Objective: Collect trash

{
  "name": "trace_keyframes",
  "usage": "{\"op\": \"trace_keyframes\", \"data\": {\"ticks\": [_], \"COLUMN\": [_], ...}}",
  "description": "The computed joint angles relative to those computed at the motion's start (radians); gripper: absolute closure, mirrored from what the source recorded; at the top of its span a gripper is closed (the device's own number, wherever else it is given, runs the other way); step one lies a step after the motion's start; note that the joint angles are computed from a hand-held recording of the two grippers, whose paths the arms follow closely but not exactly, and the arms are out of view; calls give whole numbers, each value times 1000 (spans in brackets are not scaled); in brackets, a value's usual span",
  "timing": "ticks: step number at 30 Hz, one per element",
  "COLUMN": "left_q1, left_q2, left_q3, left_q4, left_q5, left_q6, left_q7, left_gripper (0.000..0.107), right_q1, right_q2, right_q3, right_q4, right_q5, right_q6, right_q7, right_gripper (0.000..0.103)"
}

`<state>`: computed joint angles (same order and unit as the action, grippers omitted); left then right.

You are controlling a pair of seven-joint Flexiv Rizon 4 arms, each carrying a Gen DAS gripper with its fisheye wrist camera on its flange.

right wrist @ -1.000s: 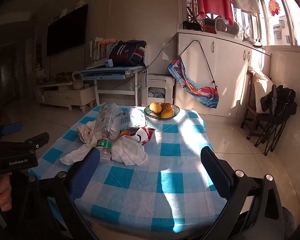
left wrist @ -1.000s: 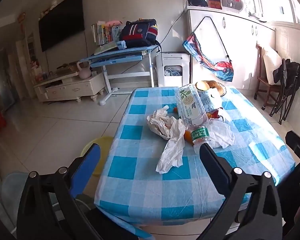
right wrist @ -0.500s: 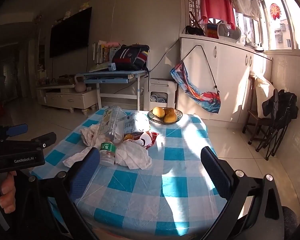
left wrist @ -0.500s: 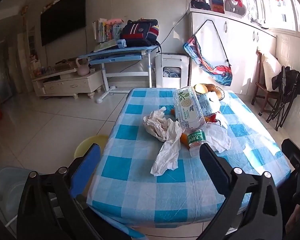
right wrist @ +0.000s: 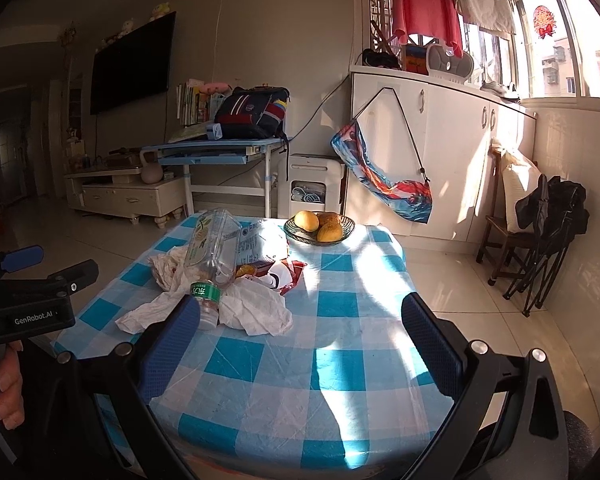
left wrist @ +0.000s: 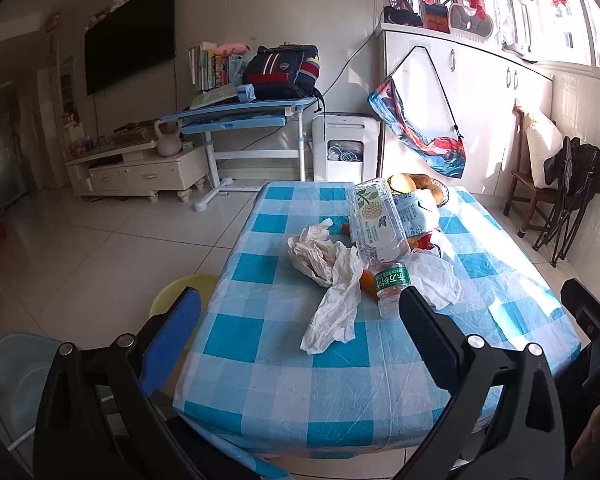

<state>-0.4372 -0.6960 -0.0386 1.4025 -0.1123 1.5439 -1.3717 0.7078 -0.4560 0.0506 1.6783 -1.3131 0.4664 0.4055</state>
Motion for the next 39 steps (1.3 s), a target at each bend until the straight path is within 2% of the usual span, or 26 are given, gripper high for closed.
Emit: {"op": "trace_keyframes", "data": {"ticks": [33,39], "left_q1": [1,40], "left_q2": [-2,0], "left_q3": [-3,-60], "left_q4": [3,8], "left_q5": [0,-15], "left_q6": [6,-11], "left_q7": [1,37], "left_gripper": [11,11], "right_q1": [1,-5], "right_q2": [-4,-8], "right_q3": [0,-2], "right_q4": [2,6], "right_q5": [1,-6], "right_q6": [6,29], "right_q7": [1,13], "right_gripper": [6,6]}}
